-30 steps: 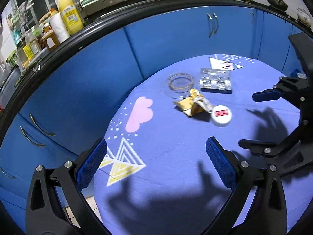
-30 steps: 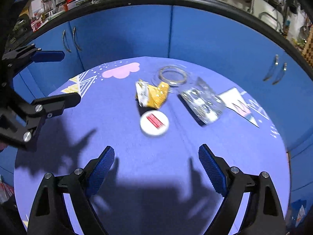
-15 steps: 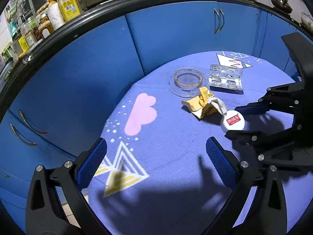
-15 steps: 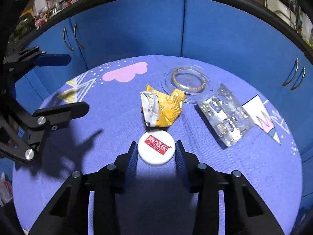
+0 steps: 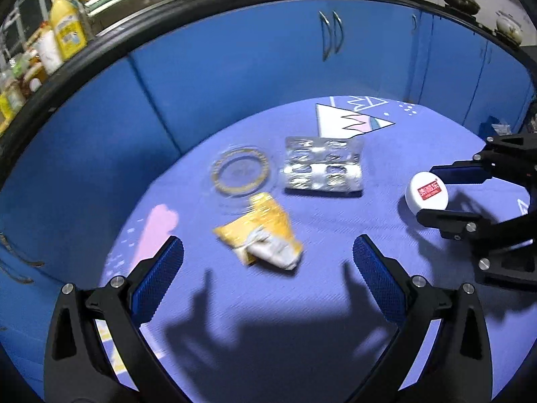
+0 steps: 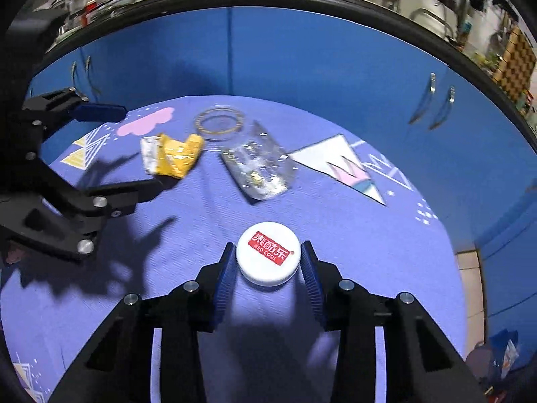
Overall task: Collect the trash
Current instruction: 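Grasp the white round tin with the right tool while the left grasps the yellow wrapper, then lift the yellow wrapper and white tin and carry them toward the bin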
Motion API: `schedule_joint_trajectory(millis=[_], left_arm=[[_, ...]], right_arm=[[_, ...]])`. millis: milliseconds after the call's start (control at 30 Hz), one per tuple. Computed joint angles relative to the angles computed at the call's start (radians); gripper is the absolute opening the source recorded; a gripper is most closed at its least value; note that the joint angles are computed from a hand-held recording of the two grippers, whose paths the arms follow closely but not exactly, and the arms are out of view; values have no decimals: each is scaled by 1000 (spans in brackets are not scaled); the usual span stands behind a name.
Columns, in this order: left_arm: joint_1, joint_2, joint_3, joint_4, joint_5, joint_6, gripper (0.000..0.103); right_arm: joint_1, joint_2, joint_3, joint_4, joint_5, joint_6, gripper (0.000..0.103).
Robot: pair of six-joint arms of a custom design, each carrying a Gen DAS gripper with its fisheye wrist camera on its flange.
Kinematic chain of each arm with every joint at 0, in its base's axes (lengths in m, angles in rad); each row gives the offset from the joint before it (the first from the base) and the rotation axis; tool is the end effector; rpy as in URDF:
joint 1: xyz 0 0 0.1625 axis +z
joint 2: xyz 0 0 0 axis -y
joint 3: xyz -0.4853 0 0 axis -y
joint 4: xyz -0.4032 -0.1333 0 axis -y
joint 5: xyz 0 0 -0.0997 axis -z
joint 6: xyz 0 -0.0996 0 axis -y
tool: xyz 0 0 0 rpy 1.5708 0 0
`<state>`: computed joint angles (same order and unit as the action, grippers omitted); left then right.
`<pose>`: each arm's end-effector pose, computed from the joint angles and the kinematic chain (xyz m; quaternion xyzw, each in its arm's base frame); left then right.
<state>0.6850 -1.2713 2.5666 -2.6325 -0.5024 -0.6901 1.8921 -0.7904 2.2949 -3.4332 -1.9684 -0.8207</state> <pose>-0.1228 -0.3852 0.1685 0.1426 0.8449 -0.2877 0.4278 0.2458 -0.4385 0.0540 0.4918 -0.8306 0.1211 0.2314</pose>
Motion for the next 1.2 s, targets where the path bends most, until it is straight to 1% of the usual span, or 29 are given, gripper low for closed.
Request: schedule_joint_trajectory(millis=[67, 167, 233, 267, 300, 333, 367, 400, 433, 467, 567, 667, 733, 867, 967, 1200], left_arm=[[19, 30, -15, -54, -15, 39, 96], [49, 69, -38, -94, -30, 78, 87], [74, 83, -51, -120, -45, 101, 73], [83, 85, -54, -125, -52, 104, 71], [95, 85, -60, -130, -64, 109, 65], [111, 85, -64, -137, -82, 114, 62], [119, 86, -59, -176, -91, 130, 61], [122, 83, -55, -189, -94, 134, 56], [121, 83, -51, -198, -84, 136, 43], [119, 80, -48, -204, -83, 143, 40], [99, 66, -28, -230, -84, 151, 40], [54, 58, -8, -208, -63, 137, 40], [22, 48, 0, -170, -50, 108, 40], [-27, 24, 4, -98, -49, 58, 40], [-65, 26, 1, -50, -44, 27, 40], [-184, 10, -7, 115, -62, -100, 40]], right_arm=[[-11, -8, 0, -4, -1, -9, 39], [-30, -25, -6, 7, 10, -12, 39], [-37, -29, -8, 5, 16, -10, 39], [-39, -31, -7, 5, 20, -8, 39], [-41, -33, -7, 4, 25, -6, 39], [-44, -37, -7, 5, 29, -4, 39], [-45, -42, -6, 7, 32, -3, 39], [-46, -43, -6, 7, 33, -2, 39], [-45, -46, -6, 10, 34, -1, 39], [-45, -49, -4, 9, 35, 0, 39], [-41, -57, 3, 3, 35, 2, 39], [-35, -76, 19, -5, 38, 2, 39], [-30, -88, 27, -8, 36, 4, 39], [-17, -127, 57, -20, 26, -5, 39], [-9, -166, 83, -28, 19, -12, 39], [2, -275, 151, -44, 12, -43, 39]])
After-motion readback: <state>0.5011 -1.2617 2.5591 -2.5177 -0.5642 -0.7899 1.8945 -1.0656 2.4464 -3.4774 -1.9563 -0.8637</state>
